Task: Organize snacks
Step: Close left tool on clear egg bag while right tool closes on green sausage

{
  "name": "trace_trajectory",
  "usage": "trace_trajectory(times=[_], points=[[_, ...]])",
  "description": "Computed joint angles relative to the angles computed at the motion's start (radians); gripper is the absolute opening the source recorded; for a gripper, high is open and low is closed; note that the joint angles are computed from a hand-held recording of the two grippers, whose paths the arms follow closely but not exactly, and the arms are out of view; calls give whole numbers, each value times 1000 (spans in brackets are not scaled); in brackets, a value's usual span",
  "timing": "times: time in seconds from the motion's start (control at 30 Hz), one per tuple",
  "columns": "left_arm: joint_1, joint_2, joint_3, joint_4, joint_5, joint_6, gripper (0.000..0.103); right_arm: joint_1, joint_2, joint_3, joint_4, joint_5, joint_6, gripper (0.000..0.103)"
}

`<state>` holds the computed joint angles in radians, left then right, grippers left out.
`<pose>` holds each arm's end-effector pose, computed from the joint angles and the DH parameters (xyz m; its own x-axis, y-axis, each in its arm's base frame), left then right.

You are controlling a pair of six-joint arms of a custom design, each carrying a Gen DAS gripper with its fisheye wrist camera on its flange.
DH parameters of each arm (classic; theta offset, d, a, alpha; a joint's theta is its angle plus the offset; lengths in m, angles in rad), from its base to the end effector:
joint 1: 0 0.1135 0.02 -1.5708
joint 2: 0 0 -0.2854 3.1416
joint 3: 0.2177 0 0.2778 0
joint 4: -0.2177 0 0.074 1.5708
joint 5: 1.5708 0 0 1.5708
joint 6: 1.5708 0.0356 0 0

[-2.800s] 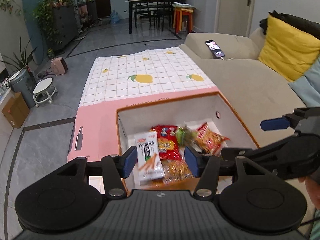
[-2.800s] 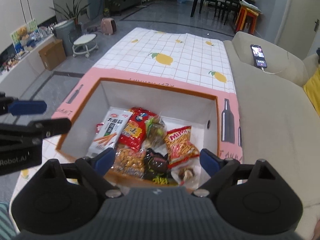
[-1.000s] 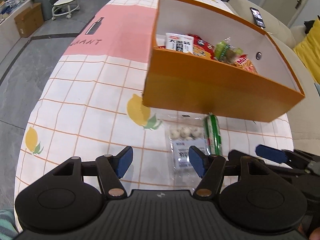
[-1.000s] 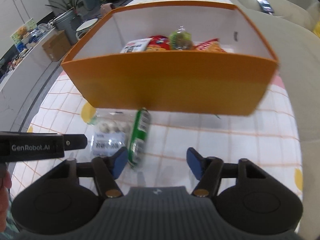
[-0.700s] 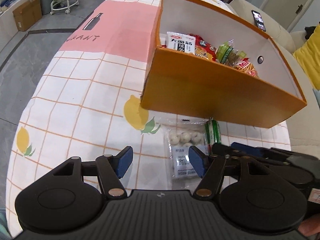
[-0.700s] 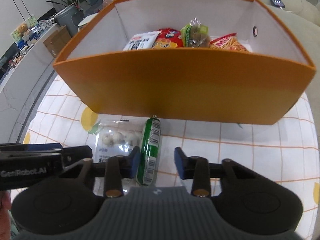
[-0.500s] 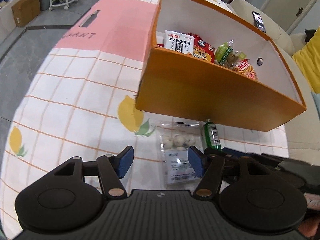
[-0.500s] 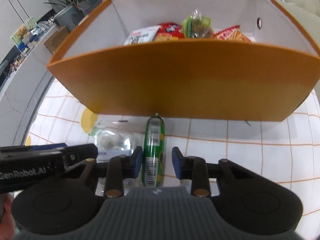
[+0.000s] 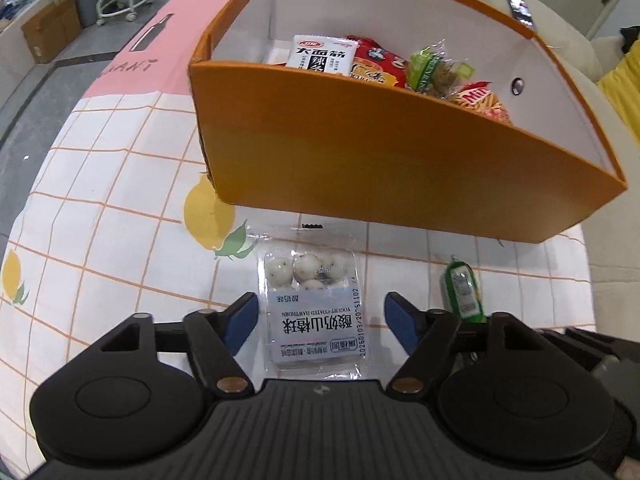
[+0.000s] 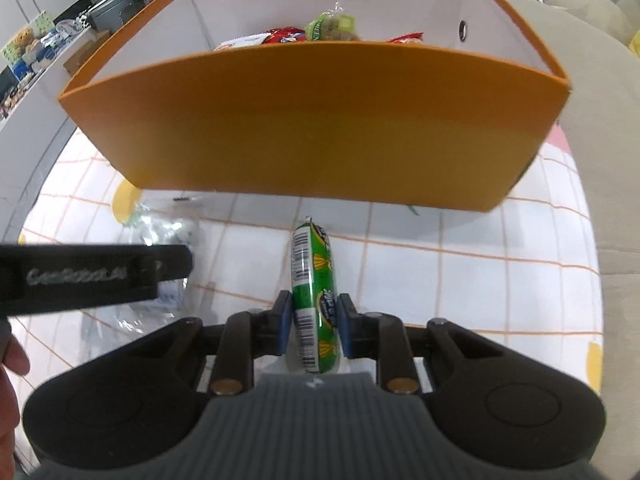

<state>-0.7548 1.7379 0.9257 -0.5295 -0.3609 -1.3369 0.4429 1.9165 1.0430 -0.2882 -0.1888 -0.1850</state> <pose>0.2431 -0.2114 0.1348 -0.7312 -0.5617 -0.3872 -0.5550 0.8198 -0.1412 0.3407 0.1690 0.1126 -0.7250 -0.5438 -0.4227 -0.6325 0.7685 0.0961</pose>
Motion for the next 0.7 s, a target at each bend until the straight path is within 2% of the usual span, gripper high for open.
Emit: trace_trajectory(times=[0.2, 0.27, 0.47, 0.5, 0.57, 0.6, 0.63, 0.7], points=[[13, 71, 41, -35, 0, -14, 86, -13, 2, -12, 28, -9, -2, 25], [7, 73, 36, -31, -8, -19, 86, -14, 1, -19, 50, -24, -21, 30], [-7, 70, 15, -4, -35, 10, 85, 8, 10, -66, 173, 23, -51, 35], [-10, 69, 12, -4, -38, 12, 83, 9, 13, -70, 186, 25, -51, 35], [-16, 69, 14, -10, -42, 21, 72, 8, 11, -82, 208, 27, -47, 31], [-19, 70, 16, -17, -48, 24, 69, 8, 10, -86, 214, 27, -47, 24], [-22, 67, 12, -16, -52, 28, 68, 10, 12, -84, 214, 33, -50, 20], [-28, 53, -10, 5, -59, 33, 67, 16, 11, -79, 203, 45, -59, 20]])
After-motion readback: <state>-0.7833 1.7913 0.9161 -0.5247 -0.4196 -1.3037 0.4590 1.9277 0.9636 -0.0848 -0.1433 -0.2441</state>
